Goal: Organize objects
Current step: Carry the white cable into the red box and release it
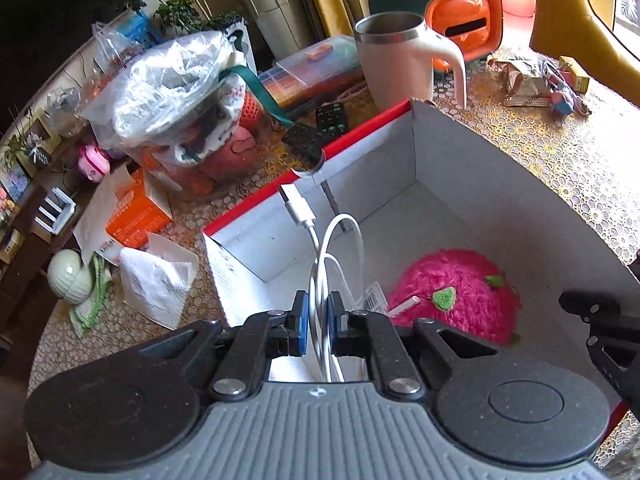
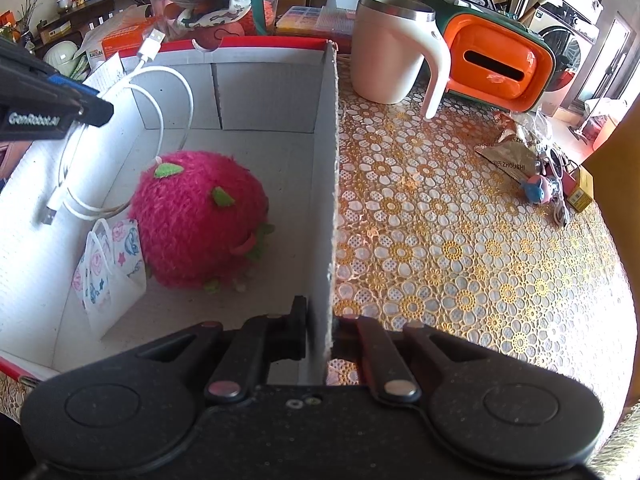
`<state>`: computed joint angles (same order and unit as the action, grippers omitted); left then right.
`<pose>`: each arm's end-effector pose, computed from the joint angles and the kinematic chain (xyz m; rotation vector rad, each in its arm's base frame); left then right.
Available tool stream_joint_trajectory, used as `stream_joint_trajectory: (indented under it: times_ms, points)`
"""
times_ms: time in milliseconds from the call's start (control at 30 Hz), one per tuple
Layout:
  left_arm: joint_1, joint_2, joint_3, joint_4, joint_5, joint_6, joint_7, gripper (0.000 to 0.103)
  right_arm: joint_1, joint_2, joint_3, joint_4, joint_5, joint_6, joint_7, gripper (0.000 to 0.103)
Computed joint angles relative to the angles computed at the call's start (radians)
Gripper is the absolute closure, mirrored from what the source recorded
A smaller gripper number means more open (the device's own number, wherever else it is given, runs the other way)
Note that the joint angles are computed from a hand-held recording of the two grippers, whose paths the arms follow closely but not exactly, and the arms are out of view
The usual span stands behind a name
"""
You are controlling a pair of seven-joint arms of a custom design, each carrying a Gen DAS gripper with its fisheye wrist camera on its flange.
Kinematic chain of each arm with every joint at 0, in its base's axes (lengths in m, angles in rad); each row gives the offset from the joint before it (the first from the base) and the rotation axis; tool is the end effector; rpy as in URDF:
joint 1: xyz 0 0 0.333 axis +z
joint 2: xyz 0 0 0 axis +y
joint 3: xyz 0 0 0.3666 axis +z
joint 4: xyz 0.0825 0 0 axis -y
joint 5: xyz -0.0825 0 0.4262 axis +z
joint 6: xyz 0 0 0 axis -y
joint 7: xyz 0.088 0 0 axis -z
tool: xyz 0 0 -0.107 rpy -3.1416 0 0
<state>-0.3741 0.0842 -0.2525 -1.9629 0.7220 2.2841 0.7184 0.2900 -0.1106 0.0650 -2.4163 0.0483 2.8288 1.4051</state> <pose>0.5318 -0.3611 0.4924 -1.6209 1.9597 -0.2688 0.5096 0.1868 0.4330 -2.3021 1.3965 -0.4384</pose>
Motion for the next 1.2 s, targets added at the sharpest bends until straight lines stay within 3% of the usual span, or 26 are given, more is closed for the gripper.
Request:
stream_joint_trajectory:
  times_ms: [433, 500, 567, 633, 733, 1200]
  points:
    - [0.001, 0.013, 0.000, -0.006, -0.109, 0.034, 0.069, 0.090, -0.001, -0.002, 0.001, -0.005, -0.002, 0.003, 0.002, 0.098]
    - [0.000, 0.009, 0.000, -0.012, -0.112, 0.038, 0.065, 0.080, 0.000, -0.002, 0.001, -0.006, -0.001, 0.003, 0.001, 0.098]
    - [0.000, 0.001, 0.001, -0.022, -0.104, 0.052, 0.056, 0.056, -0.001, -0.003, 0.002, -0.007, -0.004, 0.004, 0.003, 0.098]
    - [-0.002, -0.007, 0.000, -0.030, -0.074, 0.061, 0.039, 0.040, -0.001, -0.003, 0.002, -0.008, -0.007, 0.004, 0.006, 0.098]
    - [0.001, -0.021, -0.002, -0.041, -0.063, 0.074, 0.031, 0.040, -0.001, -0.003, 0.002, -0.007, -0.010, 0.003, 0.008, 0.098]
    - [0.062, -0.194, -0.020, -0.180, -0.242, 0.237, 0.102, 0.037, -0.003, -0.005, 0.004, -0.007, -0.027, -0.001, 0.018, 0.097]
